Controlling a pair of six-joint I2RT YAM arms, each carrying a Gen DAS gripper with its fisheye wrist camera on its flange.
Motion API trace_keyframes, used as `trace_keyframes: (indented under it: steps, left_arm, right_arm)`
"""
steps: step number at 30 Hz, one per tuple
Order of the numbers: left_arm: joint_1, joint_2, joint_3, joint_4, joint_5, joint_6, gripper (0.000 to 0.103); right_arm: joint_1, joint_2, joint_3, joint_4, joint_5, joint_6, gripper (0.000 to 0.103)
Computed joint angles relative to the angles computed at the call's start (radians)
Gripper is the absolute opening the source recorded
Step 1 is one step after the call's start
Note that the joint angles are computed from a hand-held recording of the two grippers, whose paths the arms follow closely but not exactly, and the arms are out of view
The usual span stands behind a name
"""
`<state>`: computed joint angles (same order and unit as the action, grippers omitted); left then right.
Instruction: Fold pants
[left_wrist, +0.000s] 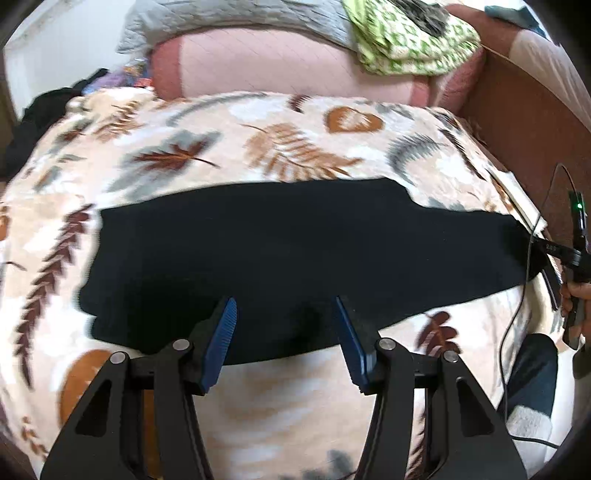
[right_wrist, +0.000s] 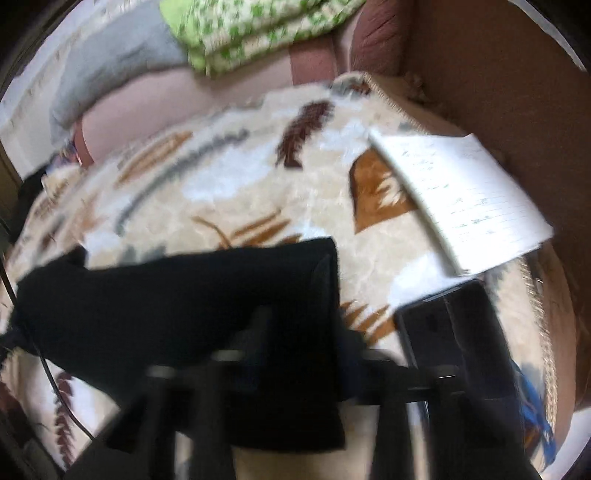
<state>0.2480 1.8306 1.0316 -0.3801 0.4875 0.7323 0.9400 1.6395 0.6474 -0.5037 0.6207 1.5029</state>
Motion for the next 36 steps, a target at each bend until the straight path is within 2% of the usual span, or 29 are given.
trace_keyframes:
  steps: [3, 6, 8, 12, 13, 14, 16, 18, 20, 21, 23, 28, 32, 36]
  left_arm:
    - [0.058, 0.038, 0.074, -0.008, -0.003, -0.013, 0.053]
    - [0.105, 0.095, 0.157, -0.020, -0.001, -0.054, 0.053]
    - [0.129, 0.139, 0.202, -0.021, -0.007, -0.086, 0.053]
    - [0.153, 0.224, 0.273, -0.054, -0.031, -0.122, 0.053]
    - [0.157, 0.234, 0.281, -0.063, -0.036, -0.122, 0.053]
    - [0.161, 0.238, 0.283, -0.066, -0.036, -0.120, 0.053]
    - [0.168, 0.230, 0.272, -0.054, -0.026, -0.116, 0.053]
    - [0.174, 0.224, 0.273, -0.045, -0.012, -0.120, 0.053]
    - [0.177, 0.229, 0.288, -0.058, 0.004, -0.127, 0.053]
    - [0.174, 0.234, 0.298, -0.069, 0.006, -0.129, 0.053]
    - [0.167, 0.244, 0.313, -0.083, 0.006, -0.130, 0.056]
    - [0.152, 0.258, 0.318, -0.077, -0.003, -0.133, 0.060]
    - [0.151, 0.280, 0.343, -0.089, 0.000, -0.151, 0.060]
    - [0.150, 0.288, 0.351, -0.092, 0.009, -0.152, 0.060]
  right_arm:
    - [0.048, -0.045, 0.047, -0.112, 0.110, 0.035, 0.006]
    - [0.052, -0.105, 0.051, -0.149, 0.173, 0.051, 0.006]
    - [0.017, -0.083, 0.059, -0.128, 0.166, 0.022, 0.006]
    - [-0.072, 0.097, 0.075, -0.025, 0.058, -0.069, 0.007]
    - [-0.060, 0.127, 0.088, -0.043, 0.066, -0.048, 0.009]
    - [-0.036, 0.129, 0.107, -0.093, 0.086, -0.003, 0.013]
    - [-0.007, 0.092, 0.133, -0.178, 0.091, 0.072, 0.030]
    - [0.034, 0.050, 0.151, -0.221, 0.130, 0.116, 0.034]
    - [0.076, 0.031, 0.192, -0.229, 0.172, 0.093, 0.038]
    - [0.089, 0.036, 0.216, -0.211, 0.186, 0.059, 0.041]
    - [0.107, 0.056, 0.256, -0.080, 0.192, -0.088, 0.044]
    - [0.109, 0.234, 0.386, 0.333, 0.042, -0.501, 0.044]
    - [0.116, 0.455, 0.616, 0.415, -0.086, -0.689, 0.044]
    - [0.125, 0.652, 0.871, 0.346, -0.151, -0.815, 0.044]
